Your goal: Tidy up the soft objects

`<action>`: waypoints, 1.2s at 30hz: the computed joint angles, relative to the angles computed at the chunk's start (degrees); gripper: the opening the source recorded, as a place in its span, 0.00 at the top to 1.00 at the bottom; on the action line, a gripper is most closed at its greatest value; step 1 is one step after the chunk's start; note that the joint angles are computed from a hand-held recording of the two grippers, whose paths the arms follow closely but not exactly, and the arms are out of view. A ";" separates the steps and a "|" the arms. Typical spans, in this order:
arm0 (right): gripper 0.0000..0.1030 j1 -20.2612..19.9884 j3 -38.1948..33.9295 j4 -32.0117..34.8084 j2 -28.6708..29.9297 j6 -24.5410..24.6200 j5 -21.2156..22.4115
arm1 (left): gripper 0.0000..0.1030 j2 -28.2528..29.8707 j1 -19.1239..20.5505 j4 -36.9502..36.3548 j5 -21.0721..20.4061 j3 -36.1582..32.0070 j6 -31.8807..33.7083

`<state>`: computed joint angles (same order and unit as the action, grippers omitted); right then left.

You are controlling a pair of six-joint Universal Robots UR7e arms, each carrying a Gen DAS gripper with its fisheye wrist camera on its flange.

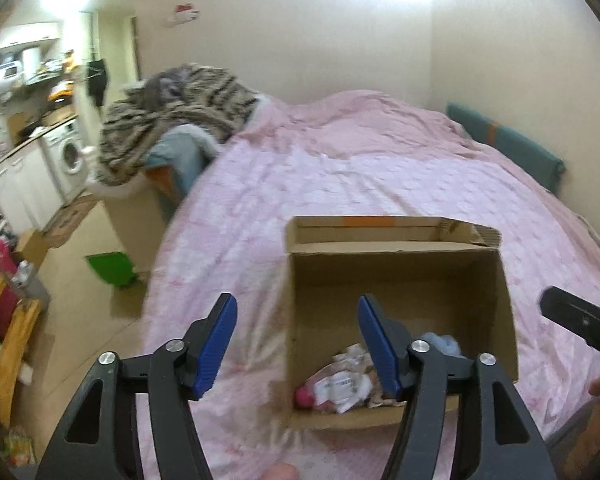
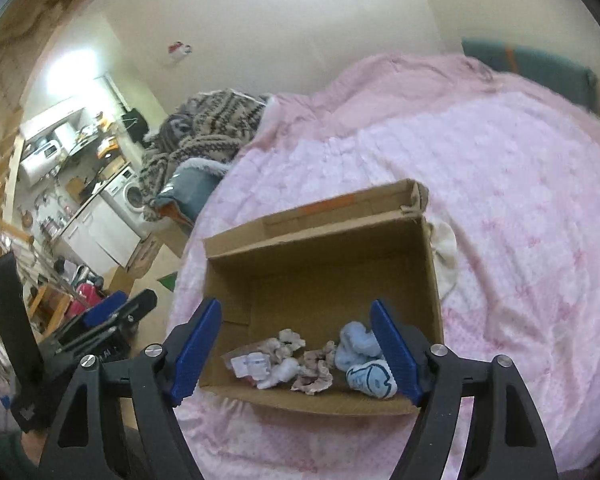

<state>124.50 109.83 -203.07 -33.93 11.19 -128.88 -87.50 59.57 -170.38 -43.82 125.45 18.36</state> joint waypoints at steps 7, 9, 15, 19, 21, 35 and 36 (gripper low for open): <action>0.00 3.63 0.53 -3.98 1.48 -3.51 -4.76 | 0.34 -6.66 -0.79 5.20 -1.31 3.09 -2.22; 0.00 4.30 0.99 -4.92 2.05 -3.38 -6.92 | 0.30 -8.50 -1.11 6.22 -1.53 4.25 -2.90; 0.00 5.20 3.04 -11.82 3.73 -7.15 -8.16 | 0.10 -11.68 -1.64 4.06 -2.18 8.46 -0.82; 0.00 5.30 2.77 -13.58 5.10 -8.55 -9.69 | 0.07 -11.21 -0.72 3.46 -2.14 8.95 -1.63; 0.00 5.05 2.46 -13.24 5.83 -8.52 -9.96 | 0.06 -10.74 -0.07 2.67 -2.53 9.12 -2.15; 0.00 2.42 1.08 -5.68 8.00 -4.26 -11.86 | 0.06 -6.93 2.42 2.21 -4.29 9.17 -3.20; 0.00 2.42 1.08 -5.50 8.00 -3.96 -12.17 | 0.06 -6.99 2.36 2.25 -4.45 9.28 -3.08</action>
